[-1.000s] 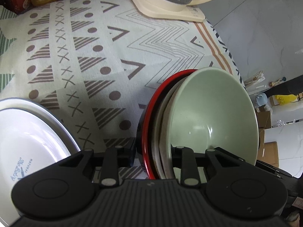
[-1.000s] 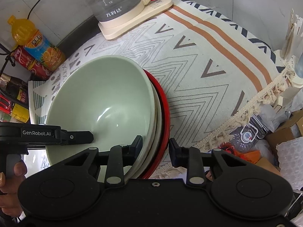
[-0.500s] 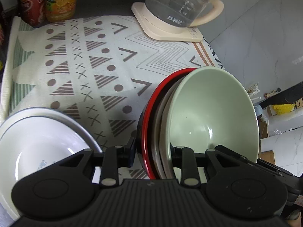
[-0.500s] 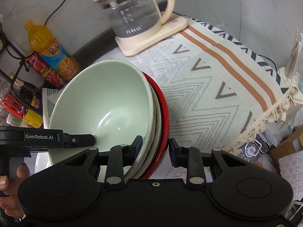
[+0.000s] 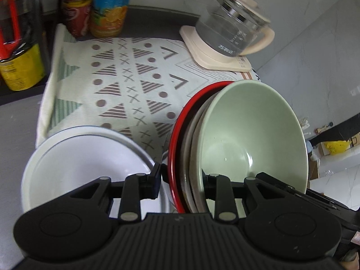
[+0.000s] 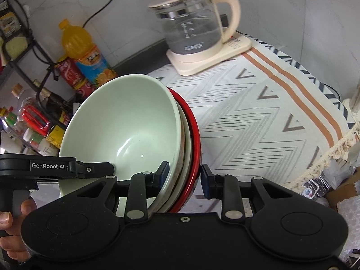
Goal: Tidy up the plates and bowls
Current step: 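Lift the bowl stack with both grippers and carry it over the plate stack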
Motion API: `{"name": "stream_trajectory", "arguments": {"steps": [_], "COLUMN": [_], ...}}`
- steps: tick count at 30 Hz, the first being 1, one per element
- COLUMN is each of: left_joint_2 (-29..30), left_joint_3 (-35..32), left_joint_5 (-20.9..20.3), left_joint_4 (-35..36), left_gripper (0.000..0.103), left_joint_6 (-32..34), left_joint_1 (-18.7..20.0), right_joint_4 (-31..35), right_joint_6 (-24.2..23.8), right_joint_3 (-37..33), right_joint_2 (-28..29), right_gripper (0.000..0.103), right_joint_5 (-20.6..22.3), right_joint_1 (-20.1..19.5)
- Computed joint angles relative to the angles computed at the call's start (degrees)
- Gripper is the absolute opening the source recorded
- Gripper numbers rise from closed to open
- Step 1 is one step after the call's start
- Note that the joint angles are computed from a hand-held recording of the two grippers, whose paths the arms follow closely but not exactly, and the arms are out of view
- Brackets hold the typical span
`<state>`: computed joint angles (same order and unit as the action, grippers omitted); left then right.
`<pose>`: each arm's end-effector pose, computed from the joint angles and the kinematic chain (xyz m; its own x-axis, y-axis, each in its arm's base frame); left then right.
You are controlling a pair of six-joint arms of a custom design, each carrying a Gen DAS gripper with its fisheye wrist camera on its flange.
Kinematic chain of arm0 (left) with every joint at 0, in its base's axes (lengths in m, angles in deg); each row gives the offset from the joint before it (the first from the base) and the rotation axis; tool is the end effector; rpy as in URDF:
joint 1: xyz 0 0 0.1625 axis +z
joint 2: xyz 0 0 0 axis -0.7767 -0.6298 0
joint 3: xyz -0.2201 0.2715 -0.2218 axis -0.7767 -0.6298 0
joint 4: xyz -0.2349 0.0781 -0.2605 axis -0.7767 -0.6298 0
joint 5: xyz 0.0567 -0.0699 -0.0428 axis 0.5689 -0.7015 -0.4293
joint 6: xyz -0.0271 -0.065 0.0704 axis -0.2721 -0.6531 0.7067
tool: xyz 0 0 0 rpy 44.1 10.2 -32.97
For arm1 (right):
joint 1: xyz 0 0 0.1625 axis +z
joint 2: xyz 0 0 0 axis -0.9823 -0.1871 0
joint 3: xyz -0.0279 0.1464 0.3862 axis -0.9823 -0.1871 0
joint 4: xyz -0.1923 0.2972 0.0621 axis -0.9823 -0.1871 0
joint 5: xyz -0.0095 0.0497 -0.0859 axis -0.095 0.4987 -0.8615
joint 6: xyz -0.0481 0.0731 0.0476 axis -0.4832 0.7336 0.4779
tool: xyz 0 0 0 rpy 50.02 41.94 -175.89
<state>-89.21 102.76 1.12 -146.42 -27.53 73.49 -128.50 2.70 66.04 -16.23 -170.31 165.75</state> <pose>-0.3242 -0.3474 0.0987 -0.8491 -0.4200 -0.3204 -0.1468 0.7702 -0.6207 0.0904 -0.4269 0.3047 -0.8297 -0.4538 0.3252 -0.5237 0.8345 -0.1716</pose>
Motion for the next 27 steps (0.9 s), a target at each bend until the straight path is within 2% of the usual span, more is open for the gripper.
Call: {"name": "stream_trajectory", "arguments": {"steps": [14, 27], "left_joint_2": [-8.4, -13.8], "left_joint_3": [6.1, 10.6], "left_joint_5": [-0.5, -4.6], "left_joint_4": [10.5, 17.4], "left_gripper": [0.027, 0.028], "left_joint_6": [-13.7, -24.2], "left_joint_1": [-5.6, -9.3], "right_joint_4": [-0.2, 0.5], "right_joint_6": [0.2, 0.2], "right_joint_3": [4.1, 7.6], "right_joint_2": [-0.4, 1.7], "right_gripper": [0.029, 0.029], "right_joint_5": [0.2, -0.8], "right_joint_1": [4.4, 7.9]}}
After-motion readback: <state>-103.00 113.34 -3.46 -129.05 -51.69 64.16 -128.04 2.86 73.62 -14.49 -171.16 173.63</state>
